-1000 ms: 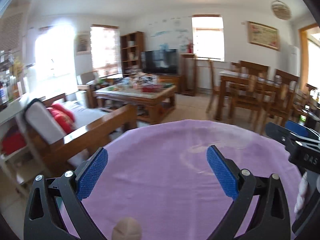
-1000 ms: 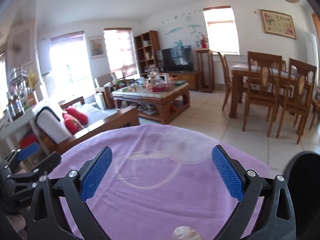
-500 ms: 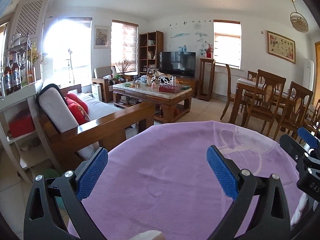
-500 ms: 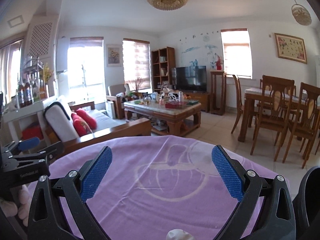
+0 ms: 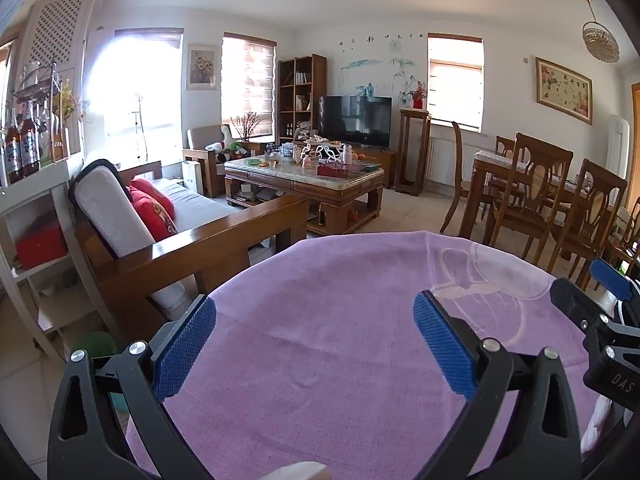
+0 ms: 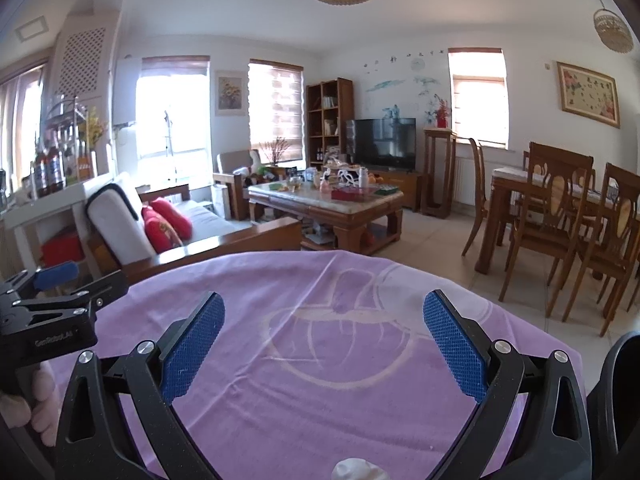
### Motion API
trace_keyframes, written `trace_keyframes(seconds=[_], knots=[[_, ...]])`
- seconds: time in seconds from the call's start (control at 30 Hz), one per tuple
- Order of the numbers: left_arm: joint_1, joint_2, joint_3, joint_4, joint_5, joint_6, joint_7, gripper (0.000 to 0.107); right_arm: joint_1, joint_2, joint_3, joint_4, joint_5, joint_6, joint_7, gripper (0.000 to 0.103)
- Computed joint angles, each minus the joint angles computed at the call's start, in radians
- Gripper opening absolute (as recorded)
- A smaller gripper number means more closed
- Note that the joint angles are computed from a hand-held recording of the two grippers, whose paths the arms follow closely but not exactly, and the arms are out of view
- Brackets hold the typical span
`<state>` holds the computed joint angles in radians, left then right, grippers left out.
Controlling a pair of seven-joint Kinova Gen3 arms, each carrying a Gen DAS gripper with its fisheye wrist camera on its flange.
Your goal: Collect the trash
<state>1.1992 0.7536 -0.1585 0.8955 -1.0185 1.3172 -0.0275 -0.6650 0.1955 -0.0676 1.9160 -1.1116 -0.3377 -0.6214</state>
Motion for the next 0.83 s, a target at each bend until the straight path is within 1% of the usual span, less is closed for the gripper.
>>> trace_keyframes(seconds=[0.1, 0.2, 0.3, 0.4, 0.43, 0.47, 0.83], knots=[[0.0, 0.0, 0.0, 0.001, 0.0, 0.0, 0.001, 0.098, 0.003, -0.001, 0.001, 0.004, 0.007, 0.006, -0.003, 0.098], [-0.004, 0.003, 0.003, -0.004, 0.005, 0.004, -0.003, 0.098, -0.005, -0.001, 0.008, -0.002, -0.019, 0.008, 0.021, 0.098], [-0.003, 0.003, 0.001, -0.002, 0.005, 0.002, -0.001, 0.098, -0.002, -0.001, 0.005, -0.001, -0.021, 0.007, 0.022, 0.098], [0.003, 0.001, -0.003, 0.007, -0.003, -0.003, 0.013, 0.098, -0.001, 0.0, 0.005, -0.008, -0.049, 0.013, 0.047, 0.098], [0.004, 0.002, -0.003, 0.008, -0.005, -0.002, 0.015, 0.098, -0.013, 0.003, 0.015, -0.018, -0.07, 0.013, 0.066, 0.098], [0.004, 0.001, -0.002, 0.009, -0.006, -0.004, 0.016, 0.098, -0.007, 0.003, 0.007, -0.018, -0.075, 0.01, 0.071, 0.098], [0.007, 0.006, 0.0, 0.006, -0.008, -0.001, 0.01, 0.098, 0.005, 0.004, -0.006, -0.021, -0.082, 0.01, 0.079, 0.098]])
